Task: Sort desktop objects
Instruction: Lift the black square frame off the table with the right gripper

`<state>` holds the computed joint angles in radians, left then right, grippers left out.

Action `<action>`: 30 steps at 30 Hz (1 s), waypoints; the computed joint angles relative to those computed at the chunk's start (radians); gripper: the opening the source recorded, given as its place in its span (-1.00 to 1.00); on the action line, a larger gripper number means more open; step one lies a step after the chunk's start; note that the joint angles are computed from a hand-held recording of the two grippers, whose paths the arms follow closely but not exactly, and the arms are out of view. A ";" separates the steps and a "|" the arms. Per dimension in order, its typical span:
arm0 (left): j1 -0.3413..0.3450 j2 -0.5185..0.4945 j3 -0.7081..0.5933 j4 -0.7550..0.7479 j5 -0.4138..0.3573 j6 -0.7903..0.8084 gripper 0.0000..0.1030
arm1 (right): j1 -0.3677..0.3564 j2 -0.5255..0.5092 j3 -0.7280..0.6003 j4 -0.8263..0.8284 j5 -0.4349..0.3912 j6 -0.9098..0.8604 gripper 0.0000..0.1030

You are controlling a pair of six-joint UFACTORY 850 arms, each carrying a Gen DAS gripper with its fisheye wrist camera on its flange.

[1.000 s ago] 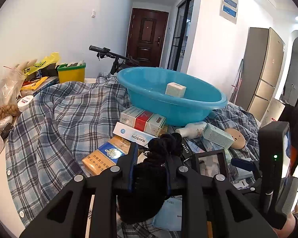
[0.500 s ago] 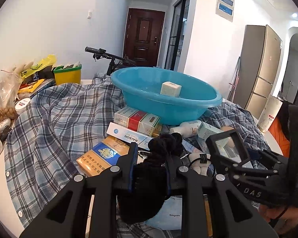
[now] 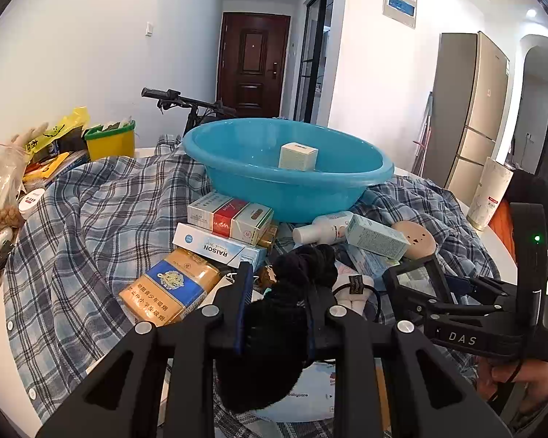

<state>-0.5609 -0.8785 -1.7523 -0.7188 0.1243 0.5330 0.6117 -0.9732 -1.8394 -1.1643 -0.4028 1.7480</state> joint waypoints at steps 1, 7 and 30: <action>0.000 -0.003 -0.004 -0.031 -0.003 0.030 -0.51 | -0.001 0.001 0.003 -0.004 0.006 0.002 0.44; -0.004 -0.007 -0.012 -0.090 -0.008 0.098 -0.51 | 0.015 -0.024 -0.040 0.069 -0.078 -0.097 0.80; -0.003 -0.008 -0.005 0.003 -0.008 0.004 -0.51 | 0.034 0.040 0.067 -0.119 -0.152 0.116 0.35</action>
